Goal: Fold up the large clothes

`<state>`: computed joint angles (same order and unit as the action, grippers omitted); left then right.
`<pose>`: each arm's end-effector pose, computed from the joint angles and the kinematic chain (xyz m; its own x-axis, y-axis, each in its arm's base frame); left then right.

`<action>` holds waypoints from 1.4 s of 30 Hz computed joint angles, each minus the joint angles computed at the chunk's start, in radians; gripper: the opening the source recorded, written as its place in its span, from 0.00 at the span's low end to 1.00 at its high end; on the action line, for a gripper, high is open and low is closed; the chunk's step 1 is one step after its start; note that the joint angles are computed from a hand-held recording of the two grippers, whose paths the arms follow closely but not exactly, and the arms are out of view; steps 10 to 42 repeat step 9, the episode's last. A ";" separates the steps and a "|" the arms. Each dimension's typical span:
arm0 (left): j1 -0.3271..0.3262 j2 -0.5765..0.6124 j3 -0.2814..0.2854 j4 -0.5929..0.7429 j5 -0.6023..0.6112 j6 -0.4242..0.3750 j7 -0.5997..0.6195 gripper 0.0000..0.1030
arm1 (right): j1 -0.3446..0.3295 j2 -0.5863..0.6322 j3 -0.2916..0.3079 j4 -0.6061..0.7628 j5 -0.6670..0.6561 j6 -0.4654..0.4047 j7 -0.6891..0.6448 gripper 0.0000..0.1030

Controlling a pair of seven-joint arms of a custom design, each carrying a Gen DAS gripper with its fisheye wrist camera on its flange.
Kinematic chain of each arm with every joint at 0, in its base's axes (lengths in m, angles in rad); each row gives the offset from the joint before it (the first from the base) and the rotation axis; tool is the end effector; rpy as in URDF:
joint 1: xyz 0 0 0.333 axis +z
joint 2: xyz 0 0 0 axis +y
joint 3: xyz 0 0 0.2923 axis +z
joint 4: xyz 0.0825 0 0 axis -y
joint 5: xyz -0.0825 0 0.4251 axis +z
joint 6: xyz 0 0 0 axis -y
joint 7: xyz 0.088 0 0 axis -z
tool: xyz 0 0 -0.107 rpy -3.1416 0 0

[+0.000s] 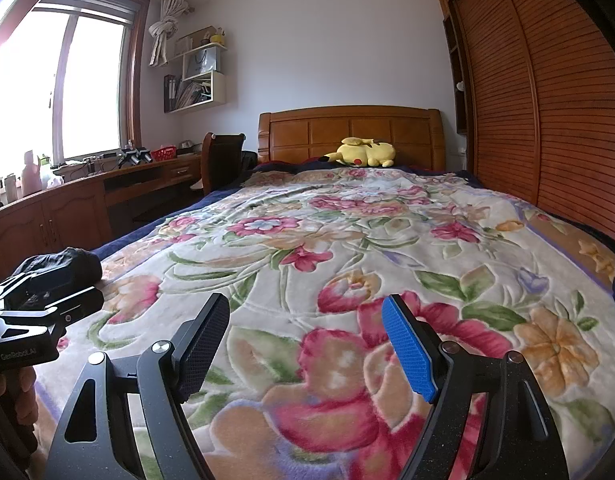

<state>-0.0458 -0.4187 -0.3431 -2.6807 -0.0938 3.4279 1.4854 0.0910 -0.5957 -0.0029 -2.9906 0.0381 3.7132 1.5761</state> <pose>0.4395 -0.1724 0.4546 -0.2619 -0.9650 0.0119 -0.3960 0.0962 -0.9132 0.3781 0.0284 0.4237 0.0592 -0.9977 -0.0326 -0.2517 0.0167 -0.9677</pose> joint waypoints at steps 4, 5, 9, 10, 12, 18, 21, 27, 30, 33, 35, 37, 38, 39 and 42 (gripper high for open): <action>0.001 0.000 -0.001 0.000 0.001 0.000 -0.001 0.88 | 0.001 0.000 -0.003 0.000 -0.002 0.001 0.000 0.78; 0.000 -0.001 0.001 -0.001 0.002 0.001 0.000 0.88 | 0.002 0.001 -0.004 0.001 -0.003 0.001 0.000 0.78; 0.002 -0.002 0.000 -0.001 0.002 0.001 0.000 0.88 | 0.002 0.003 -0.008 0.001 -0.008 0.003 0.001 0.78; 0.002 -0.002 0.000 -0.001 0.002 0.001 0.000 0.88 | 0.002 0.003 -0.008 0.001 -0.008 0.003 0.001 0.78; 0.002 -0.002 0.000 -0.001 0.002 0.001 0.000 0.88 | 0.002 0.003 -0.008 0.001 -0.008 0.003 0.001 0.78; 0.002 -0.002 0.000 -0.001 0.002 0.001 0.000 0.88 | 0.002 0.003 -0.008 0.001 -0.008 0.003 0.001 0.78; 0.002 -0.002 0.000 -0.001 0.002 0.001 0.000 0.88 | 0.002 0.003 -0.008 0.001 -0.008 0.003 0.001 0.78; 0.002 -0.002 0.000 -0.001 0.002 0.001 0.000 0.88 | 0.002 0.003 -0.008 0.001 -0.008 0.003 0.001 0.78; 0.002 -0.002 0.000 -0.001 0.002 0.001 0.000 0.88 | 0.002 0.003 -0.008 0.001 -0.008 0.003 0.001 0.78; 0.002 -0.002 0.000 -0.001 0.002 0.001 0.000 0.88 | 0.002 0.003 -0.008 0.001 -0.008 0.003 0.001 0.78; 0.002 -0.002 0.000 -0.001 0.002 0.001 0.000 0.88 | 0.002 0.003 -0.008 0.001 -0.008 0.003 0.001 0.78; 0.002 -0.002 0.000 -0.001 0.002 0.001 0.000 0.88 | 0.002 0.003 -0.008 0.001 -0.008 0.003 0.001 0.78; 0.002 -0.002 0.000 -0.001 0.002 0.001 0.000 0.88 | 0.002 0.003 -0.008 0.001 -0.008 0.003 0.001 0.78; 0.002 -0.002 0.000 -0.001 0.002 0.001 0.000 0.88 | 0.002 0.003 -0.008 0.001 -0.008 0.003 0.001 0.78; 0.002 -0.002 0.000 -0.001 0.002 0.001 0.000 0.88 | 0.002 0.003 -0.008 0.001 -0.008 0.003 0.001 0.78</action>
